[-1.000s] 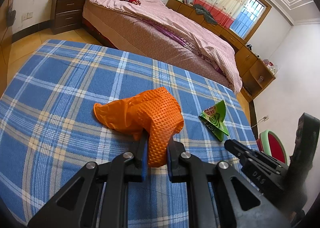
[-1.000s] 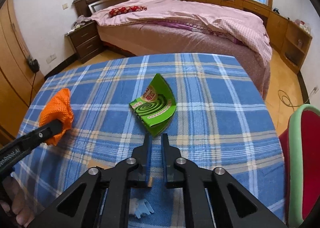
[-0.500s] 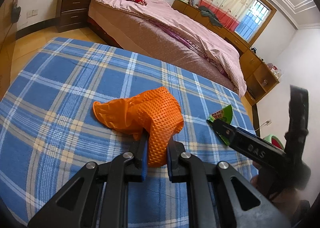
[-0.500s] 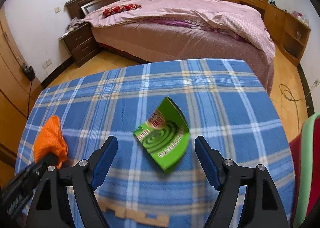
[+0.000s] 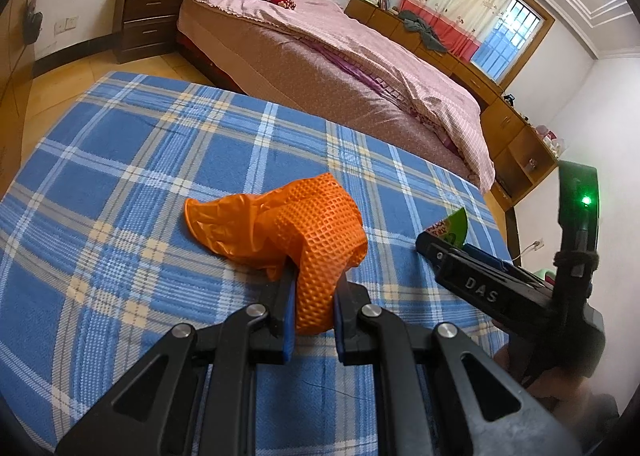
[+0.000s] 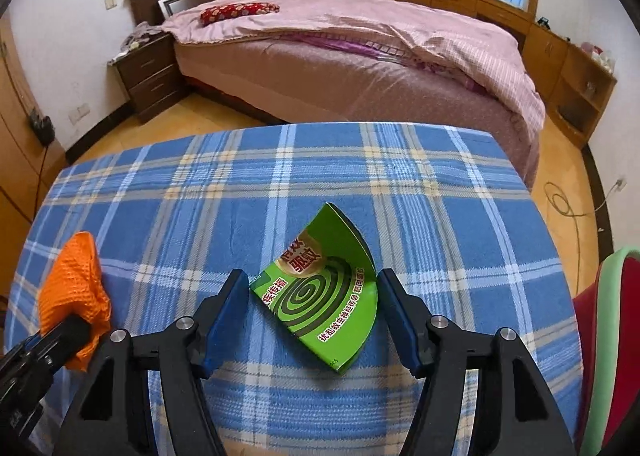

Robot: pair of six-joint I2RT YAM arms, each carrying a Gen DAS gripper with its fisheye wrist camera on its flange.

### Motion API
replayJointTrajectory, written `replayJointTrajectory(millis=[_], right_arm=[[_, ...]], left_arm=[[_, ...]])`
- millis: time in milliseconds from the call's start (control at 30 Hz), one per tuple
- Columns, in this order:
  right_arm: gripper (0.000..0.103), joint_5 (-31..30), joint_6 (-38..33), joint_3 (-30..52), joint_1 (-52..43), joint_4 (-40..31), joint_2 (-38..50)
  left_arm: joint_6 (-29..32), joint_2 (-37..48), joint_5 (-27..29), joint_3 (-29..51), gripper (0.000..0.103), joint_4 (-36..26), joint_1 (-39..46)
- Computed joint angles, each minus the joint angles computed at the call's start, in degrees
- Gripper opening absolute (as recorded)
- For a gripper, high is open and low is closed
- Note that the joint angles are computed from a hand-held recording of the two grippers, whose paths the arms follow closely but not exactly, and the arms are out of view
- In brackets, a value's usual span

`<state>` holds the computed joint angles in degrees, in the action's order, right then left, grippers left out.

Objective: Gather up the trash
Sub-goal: 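Lift the mesh bag and green box toward the red bucket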

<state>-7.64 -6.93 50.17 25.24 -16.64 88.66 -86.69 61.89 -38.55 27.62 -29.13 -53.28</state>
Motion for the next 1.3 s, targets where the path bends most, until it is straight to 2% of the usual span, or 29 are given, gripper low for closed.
replayJointTrajectory(millis=[167, 467, 700, 867, 1133, 1300], right_arm=[[0.067, -3.44, -1.11, -1.79, -3.25, -1.29, -4.72], [0.067, -13.12, -4.77, -3.83, -14.22, -9.07, -15.27], [0.067, -21.48, -10.89, -4.90, -27.48, -17.80, -23.20], [0.067, -29.05, -19.35, -4.14, -41.71, -26.18, -26.21], [0.067, -37.14, -33.56, 0.79, -61.84, -36.81, -22.11], [0.067, -40.23, -39.37, 4.43, -69.66, -41.20, -16.76]], left_arm=[[0.11, 0.55, -0.89, 0.73, 0.014, -0.25, -0.86], [-0.18, 3.17, -3.99, 4.46, 0.014, -2.62, -4.69], [2.07, 3.92, -4.60, 6.39, 0.014, -1.82, -6.25], [3.61, 6.52, -6.11, 10.58, 0.014, -3.06, -8.76], [5.04, 12.44, -5.96, 19.16, 0.014, -5.20, -13.94], [6.20, 17.23, -6.39, 26.69, 0.014, -7.84, -17.09]])
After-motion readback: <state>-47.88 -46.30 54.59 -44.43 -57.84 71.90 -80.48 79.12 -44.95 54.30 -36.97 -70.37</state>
